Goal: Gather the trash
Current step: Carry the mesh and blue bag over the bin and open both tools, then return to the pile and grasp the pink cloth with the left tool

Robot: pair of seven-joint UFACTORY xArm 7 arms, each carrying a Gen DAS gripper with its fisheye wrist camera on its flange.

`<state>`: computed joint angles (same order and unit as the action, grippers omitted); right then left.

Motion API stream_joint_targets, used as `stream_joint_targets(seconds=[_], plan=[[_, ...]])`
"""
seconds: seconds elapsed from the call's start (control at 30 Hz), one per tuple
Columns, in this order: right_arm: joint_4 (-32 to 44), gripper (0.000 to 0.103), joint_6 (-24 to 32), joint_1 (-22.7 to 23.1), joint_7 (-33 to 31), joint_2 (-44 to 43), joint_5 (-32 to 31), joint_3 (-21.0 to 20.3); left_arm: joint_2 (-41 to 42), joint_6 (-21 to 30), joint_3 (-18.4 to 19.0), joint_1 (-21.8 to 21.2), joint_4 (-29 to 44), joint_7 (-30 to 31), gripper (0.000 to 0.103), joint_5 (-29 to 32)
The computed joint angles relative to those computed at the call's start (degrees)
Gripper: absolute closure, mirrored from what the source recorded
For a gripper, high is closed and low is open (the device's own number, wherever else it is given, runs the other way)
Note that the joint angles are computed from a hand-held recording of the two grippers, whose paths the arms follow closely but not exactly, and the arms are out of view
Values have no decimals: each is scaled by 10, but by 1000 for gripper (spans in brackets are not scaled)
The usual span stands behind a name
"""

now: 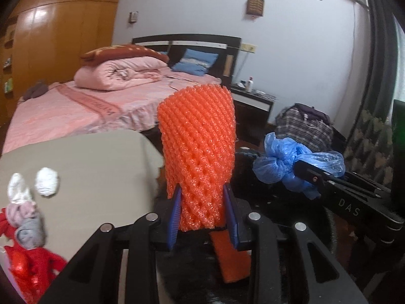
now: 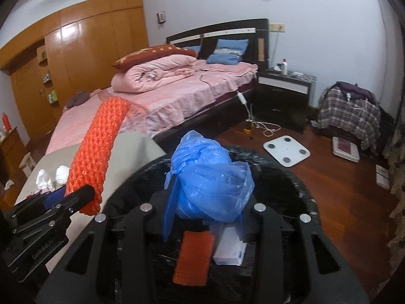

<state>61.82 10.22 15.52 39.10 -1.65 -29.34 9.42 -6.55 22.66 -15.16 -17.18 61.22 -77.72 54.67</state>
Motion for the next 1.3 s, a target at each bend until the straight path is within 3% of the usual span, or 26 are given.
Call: stream_joint_targets(seconds=[0.07,0.17,0.3,0.4,0.6,0.77,1.3], plan=[[-5,63,7,-6,24,-5,-24,-1,16,-13,2,-4,10,12,67,-8],[-8,46,15,-14,57,-8,-56,0,25,-25,7,-10,16,10,50,-4],[-5,22,21,-22,117,-8,-115,5,14,-16,11,-11,5,3,39,8],[1,11,19,-21,155,-6,-154,7,-5,3,10,-6,-9,-5,31,12],[20,9,5,6,127,13,-122,10,-85,48,-9,32,-74,-31,23,10],[46,9,-5,45,87,36,-88,15,-174,92,-27,66,-146,-22,23,-22],[146,8,-3,201,-28,137,2,5,-452,217,-40,133,-349,85,23,-194]])
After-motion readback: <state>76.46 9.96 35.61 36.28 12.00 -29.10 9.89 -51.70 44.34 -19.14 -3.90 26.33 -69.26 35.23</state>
